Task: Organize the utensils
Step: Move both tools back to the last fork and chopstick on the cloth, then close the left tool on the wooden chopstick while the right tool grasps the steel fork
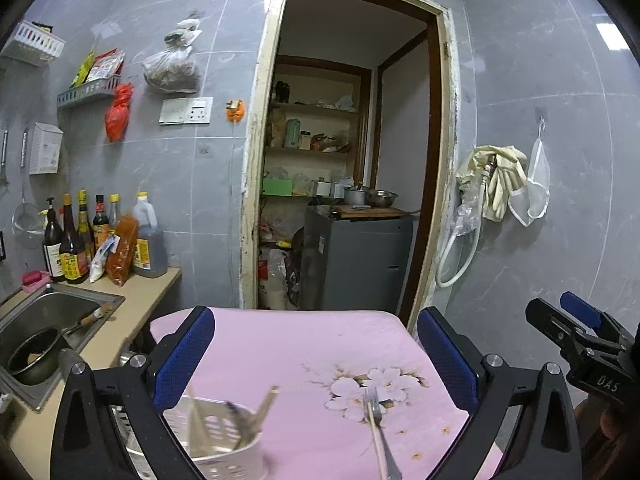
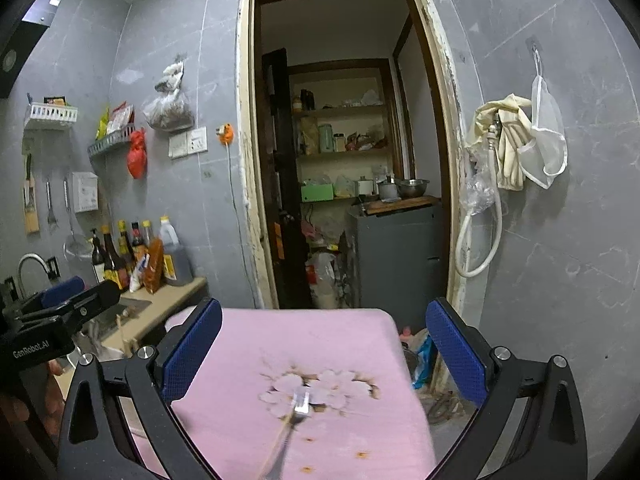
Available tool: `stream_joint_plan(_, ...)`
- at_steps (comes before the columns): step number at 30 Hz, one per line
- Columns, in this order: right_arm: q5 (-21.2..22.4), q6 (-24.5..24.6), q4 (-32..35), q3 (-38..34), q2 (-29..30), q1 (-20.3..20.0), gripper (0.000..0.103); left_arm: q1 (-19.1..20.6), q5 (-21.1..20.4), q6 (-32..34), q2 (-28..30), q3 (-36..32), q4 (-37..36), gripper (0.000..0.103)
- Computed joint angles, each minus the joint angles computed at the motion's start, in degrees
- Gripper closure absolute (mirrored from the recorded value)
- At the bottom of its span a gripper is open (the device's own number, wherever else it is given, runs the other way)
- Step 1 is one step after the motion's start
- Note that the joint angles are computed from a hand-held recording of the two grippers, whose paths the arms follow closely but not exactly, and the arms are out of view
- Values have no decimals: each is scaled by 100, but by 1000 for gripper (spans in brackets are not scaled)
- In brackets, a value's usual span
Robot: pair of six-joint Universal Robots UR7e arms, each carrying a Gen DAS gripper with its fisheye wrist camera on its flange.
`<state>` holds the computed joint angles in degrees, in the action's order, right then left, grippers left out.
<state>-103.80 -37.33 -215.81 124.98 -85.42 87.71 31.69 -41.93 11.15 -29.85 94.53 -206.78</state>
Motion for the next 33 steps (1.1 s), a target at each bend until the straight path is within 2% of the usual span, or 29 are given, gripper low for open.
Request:
stream_joint_plan(10, 453, 61, 802, -162, -175, -712, 2, -15, 144, -94, 604, -567, 444, 1)
stream_joint_plan(24, 892, 122, 1505, -431, 17, -1416, 2, 114, 329, -581, 1119, -1121, 1142, 1)
stream_joint_plan(28, 1026, 209, 1865, -571, 116, -1581, 3, 202, 333, -869, 1231, -1266, 1531, 1)
stream_joint_plan(33, 1304, 296, 2672, -879, 267, -1823, 3, 353, 194, -1440, 1259, -1395, 2337, 1)
